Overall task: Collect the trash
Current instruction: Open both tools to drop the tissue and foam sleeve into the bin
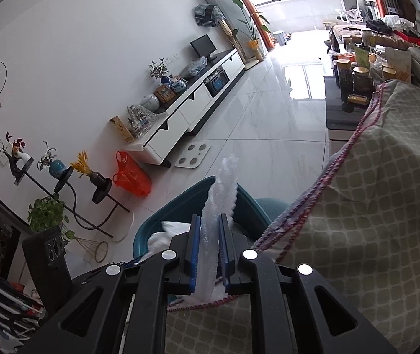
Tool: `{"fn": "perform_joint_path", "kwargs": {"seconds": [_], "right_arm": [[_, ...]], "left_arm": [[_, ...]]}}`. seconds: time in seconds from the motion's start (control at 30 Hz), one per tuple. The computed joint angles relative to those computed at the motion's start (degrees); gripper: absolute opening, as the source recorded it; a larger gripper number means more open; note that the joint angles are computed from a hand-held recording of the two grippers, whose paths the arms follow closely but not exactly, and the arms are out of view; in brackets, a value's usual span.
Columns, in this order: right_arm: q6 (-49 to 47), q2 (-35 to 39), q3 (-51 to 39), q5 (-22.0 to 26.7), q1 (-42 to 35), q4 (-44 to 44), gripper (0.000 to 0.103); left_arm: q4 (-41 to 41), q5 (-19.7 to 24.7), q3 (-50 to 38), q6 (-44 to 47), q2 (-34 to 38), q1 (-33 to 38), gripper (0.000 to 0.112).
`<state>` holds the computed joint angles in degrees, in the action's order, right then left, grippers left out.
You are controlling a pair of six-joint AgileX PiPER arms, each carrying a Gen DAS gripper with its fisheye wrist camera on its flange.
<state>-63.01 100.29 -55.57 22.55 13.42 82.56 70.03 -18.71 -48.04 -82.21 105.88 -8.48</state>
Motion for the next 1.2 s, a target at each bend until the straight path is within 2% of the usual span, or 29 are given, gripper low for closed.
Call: {"fn": "perform_joint_path", "kwargs": {"seconds": [0.23,0.3,0.37,0.4,0.73,1.0,1.13,1.2], "right_arm": [[1.62,2.2,-1.72,2.06,0.0,-1.39,0.015],[1.81,2.36,-1.85,2.44,0.04,-1.48,0.019],[1.14,2.41,-1.63,3.05,-0.3,-0.75,0.031],[0.6,2.33,-1.43,3.37,-0.55,-0.12,0.032],[-5.04,-0.33,2.41,6.18,-3.46,4.08,0.033],[-10.96,-7.88,10.0,7.84,-7.01,7.09,0.033],[-14.31,-15.19,15.58,8.43,-9.76,7.81,0.047],[-14.92,-19.03,18.29,8.92,-11.85,7.16,0.047]], "left_arm": [[-1.41,-0.88,0.82,1.1,-0.44,0.38,0.023],[-1.91,-1.14,1.25,1.67,-0.95,0.58,0.023],[-2.54,-1.48,1.82,2.25,-1.67,0.74,0.024],[-3.01,-1.32,1.98,2.51,-1.98,0.5,0.024],[-7.12,-3.12,5.0,7.21,-6.02,-0.09,0.028],[-7.07,-6.41,6.38,9.37,-9.07,-1.57,0.038],[-8.51,-8.18,6.85,11.89,-10.39,-4.85,0.046],[-9.54,-9.02,6.78,13.59,-10.56,-7.11,0.049]]}}
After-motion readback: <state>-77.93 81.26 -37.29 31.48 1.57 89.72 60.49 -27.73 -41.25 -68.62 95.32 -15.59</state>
